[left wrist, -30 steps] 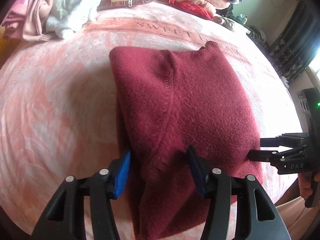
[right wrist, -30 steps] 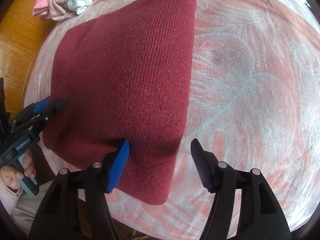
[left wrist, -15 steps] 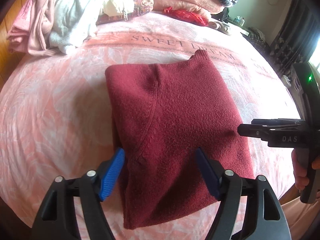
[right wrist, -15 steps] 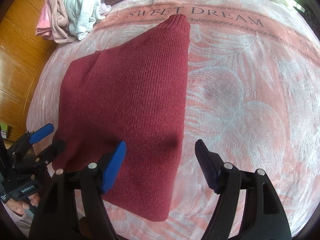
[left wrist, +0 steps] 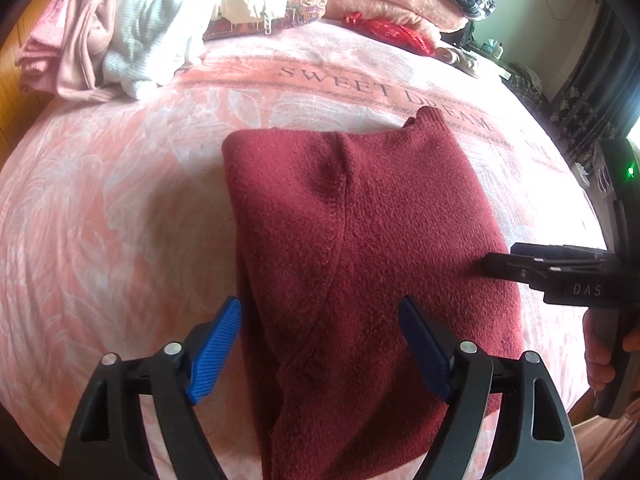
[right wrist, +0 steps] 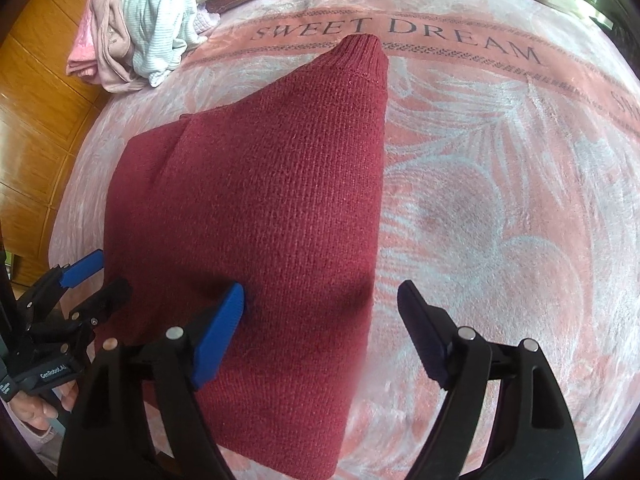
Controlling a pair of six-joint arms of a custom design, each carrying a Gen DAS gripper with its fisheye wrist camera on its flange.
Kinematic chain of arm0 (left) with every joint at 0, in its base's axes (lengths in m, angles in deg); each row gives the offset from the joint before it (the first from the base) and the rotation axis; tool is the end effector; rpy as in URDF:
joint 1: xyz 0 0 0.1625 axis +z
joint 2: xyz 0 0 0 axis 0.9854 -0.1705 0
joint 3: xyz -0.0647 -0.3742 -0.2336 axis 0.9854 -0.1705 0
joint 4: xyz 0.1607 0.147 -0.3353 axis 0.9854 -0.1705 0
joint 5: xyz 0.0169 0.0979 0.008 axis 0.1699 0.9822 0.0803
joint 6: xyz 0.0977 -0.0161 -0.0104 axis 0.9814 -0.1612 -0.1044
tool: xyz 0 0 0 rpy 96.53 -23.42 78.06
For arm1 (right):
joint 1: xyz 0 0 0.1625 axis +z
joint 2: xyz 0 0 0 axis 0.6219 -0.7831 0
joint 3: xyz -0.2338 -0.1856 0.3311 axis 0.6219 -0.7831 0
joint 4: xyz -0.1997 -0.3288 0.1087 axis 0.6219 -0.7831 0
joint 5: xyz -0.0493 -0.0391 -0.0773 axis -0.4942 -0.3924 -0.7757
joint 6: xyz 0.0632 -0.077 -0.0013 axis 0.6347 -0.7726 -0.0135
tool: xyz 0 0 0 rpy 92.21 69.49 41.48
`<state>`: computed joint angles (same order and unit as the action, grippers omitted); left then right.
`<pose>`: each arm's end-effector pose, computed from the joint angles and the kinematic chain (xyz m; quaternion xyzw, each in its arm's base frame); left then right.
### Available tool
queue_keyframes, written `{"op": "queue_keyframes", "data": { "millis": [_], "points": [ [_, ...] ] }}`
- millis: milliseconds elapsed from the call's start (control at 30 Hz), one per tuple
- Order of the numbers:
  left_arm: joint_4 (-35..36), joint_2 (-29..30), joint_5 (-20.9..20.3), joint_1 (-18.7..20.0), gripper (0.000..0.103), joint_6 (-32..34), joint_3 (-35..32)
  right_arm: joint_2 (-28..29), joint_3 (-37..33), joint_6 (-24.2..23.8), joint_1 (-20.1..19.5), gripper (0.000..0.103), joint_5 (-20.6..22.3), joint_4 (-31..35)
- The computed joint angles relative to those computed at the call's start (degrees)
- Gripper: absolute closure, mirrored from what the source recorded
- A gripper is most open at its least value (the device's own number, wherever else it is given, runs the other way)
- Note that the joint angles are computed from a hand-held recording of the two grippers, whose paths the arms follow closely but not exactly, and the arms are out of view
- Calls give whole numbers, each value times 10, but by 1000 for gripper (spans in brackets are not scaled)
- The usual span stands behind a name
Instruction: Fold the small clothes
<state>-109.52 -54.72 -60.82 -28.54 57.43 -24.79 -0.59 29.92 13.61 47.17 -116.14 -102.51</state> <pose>-0.3556 -0.7566 0.0337 0.1924 0.9329 -0.1655 0.2554 0.0270 -0.7931 0.3706 0.0574 -0.9526 0.1421 0.2626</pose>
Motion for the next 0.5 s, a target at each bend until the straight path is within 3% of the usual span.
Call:
{"op": "queue_keyframes", "data": {
  "millis": [167,500],
  "points": [
    [26,12,-31,20,11,-1,-39,4,-10,-1,-4,24,17,13],
    [26,12,-190,88,11,-44,-72,9,-24,-4,-7,22,32,38]
  ]
}}
